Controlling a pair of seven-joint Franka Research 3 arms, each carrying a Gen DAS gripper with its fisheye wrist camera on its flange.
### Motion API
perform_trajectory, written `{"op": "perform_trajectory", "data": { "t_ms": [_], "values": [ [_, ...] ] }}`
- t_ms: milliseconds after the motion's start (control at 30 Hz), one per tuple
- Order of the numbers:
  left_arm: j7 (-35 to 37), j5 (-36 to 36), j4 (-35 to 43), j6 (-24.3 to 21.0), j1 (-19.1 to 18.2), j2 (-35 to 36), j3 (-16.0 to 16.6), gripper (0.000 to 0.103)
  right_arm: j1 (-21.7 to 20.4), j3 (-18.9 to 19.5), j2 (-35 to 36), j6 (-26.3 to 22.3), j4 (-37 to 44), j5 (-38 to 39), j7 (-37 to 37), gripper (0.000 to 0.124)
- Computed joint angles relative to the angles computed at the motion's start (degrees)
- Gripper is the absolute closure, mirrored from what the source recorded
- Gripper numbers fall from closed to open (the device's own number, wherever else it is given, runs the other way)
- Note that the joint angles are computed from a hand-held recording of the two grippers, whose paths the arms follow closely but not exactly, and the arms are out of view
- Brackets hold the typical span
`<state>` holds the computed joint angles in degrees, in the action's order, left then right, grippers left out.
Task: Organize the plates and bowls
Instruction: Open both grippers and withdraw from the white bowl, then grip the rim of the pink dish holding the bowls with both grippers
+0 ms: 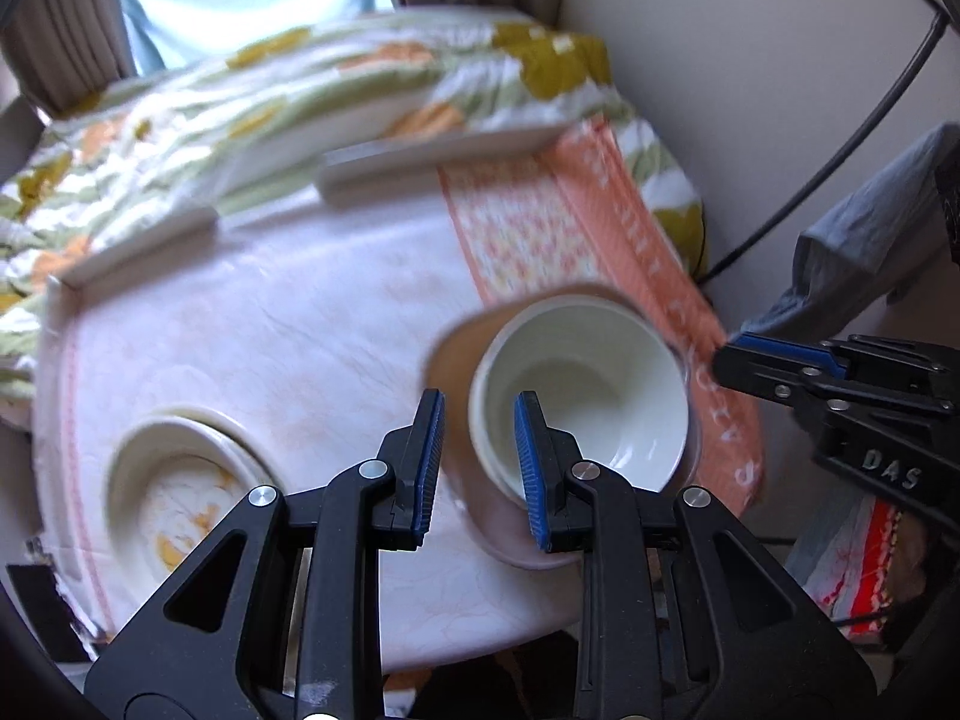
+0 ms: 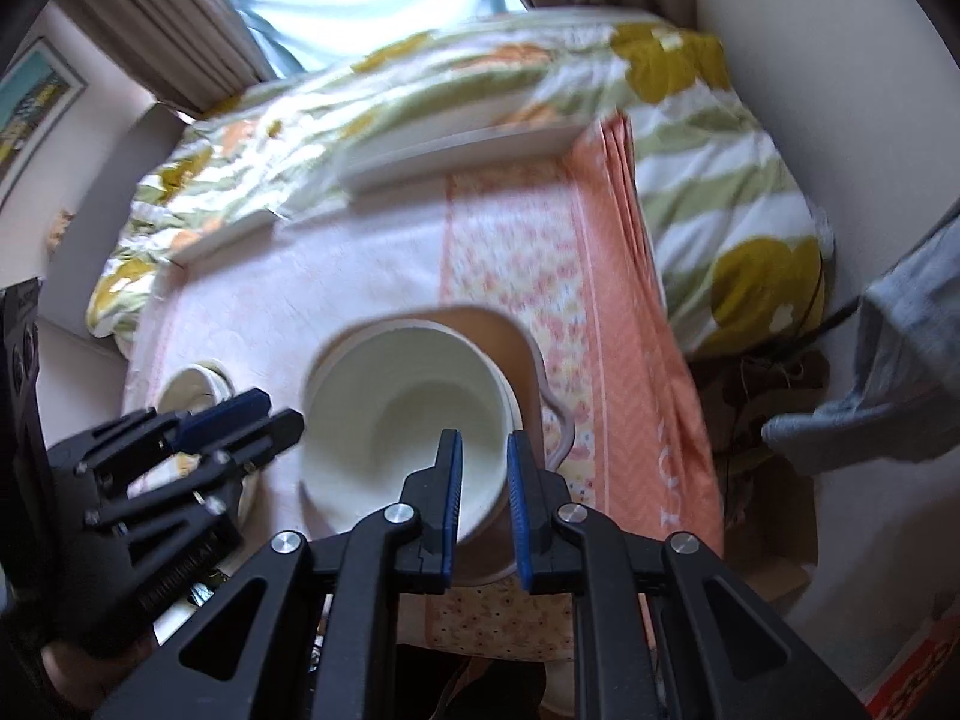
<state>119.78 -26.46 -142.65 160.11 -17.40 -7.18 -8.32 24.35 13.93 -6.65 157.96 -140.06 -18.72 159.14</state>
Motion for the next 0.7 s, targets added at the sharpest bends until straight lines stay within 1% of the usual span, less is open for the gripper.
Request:
{"op": "perform_trajectory", "data": {
  "t_ms": [67,100,133,167,200,233,267,300,367,400,433,500,567,600,667,700],
  "values": [
    [-1.3,2.2,-1.0,1.0,0.7,-2.0,0.0,0.058,0.4,0.0,-2.6,-0.1,-0.9,0.6,-2.6,0.11],
    [-1.3,2.6,-1.8,2.0,0.7,-3.2,0.4,0.024,0.5,0.2,-4.0,-0.4,-1.5,1.0,-4.0,0.11],
    [0.1,1.2,-2.7,3.2,-0.1,-4.3,1.5,0.0,0.5,0.4,-5.0,-0.8,-1.8,1.6,-5.3,0.11],
    [2.6,-1.1,-3.6,4.5,-1.6,-5.4,3.0,0.0,0.4,0.8,-5.7,-1.5,-2.0,2.1,-6.3,0.106],
    [5.3,-2.9,-4.4,5.2,-2.9,-6.4,4.7,0.0,0.2,1.3,-6.5,-2.6,-2.1,2.1,-6.9,0.087],
    [6.0,-2.5,-4.6,4.7,-3.1,-6.8,5.3,0.0,0.1,1.9,-7.0,-4.4,-2.0,1.9,-7.7,0.07],
    [6.6,-1.8,-4.6,3.7,-3.1,-6.9,5.8,0.0,-0.1,2.3,-7.3,-5.5,-2.0,1.7,-8.3,0.029],
    [8.2,-2.0,-4.7,3.0,-3.4,-6.8,6.6,0.0,-0.6,3.2,-7.7,-6.1,-2.4,0.0,-8.2,0.021],
    [10.4,-2.4,-5.1,2.0,-3.5,-6.5,7.2,0.0,-0.6,3.6,-7.5,-7.2,-2.7,-0.9,-9.8,0.021],
    [10.2,-1.2,-4.9,0.8,-2.7,-5.8,6.8,0.0,0.0,3.2,-6.7,-9.3,-2.1,0.2,-12.1,0.021],
    [9.3,0.3,-4.4,-1.0,-1.8,-5.0,6.2,0.0,0.6,2.9,-5.2,-13.2,-0.7,1.5,-14.6,0.021],
    [9.0,0.3,-3.4,-3.4,-0.8,-3.2,5.5,0.0,1.2,2.5,-3.4,-16.4,0.6,1.6,-15.7,0.021],
    [8.3,0.7,-2.2,-5.4,0.5,-1.1,4.2,0.0,1.6,1.6,-2.1,-15.5,0.2,1.5,-16.0,0.021],
    [6.5,3.0,-1.4,-5.9,1.4,0.4,3.0,0.0,1.8,0.8,-1.4,-14.9,0.1,2.8,-17.1,0.021],
    [4.6,4.9,-0.6,-6.0,2.5,2.6,1.3,0.0,2.2,-0.7,0.5,-14.9,0.5,6.2,-20.4,0.021],
    [3.8,5.7,-0.2,-6.1,2.9,3.5,0.6,0.0,2.2,-0.9,1.6,-16.1,1.3,6.7,-20.5,0.022]
  ]
}}
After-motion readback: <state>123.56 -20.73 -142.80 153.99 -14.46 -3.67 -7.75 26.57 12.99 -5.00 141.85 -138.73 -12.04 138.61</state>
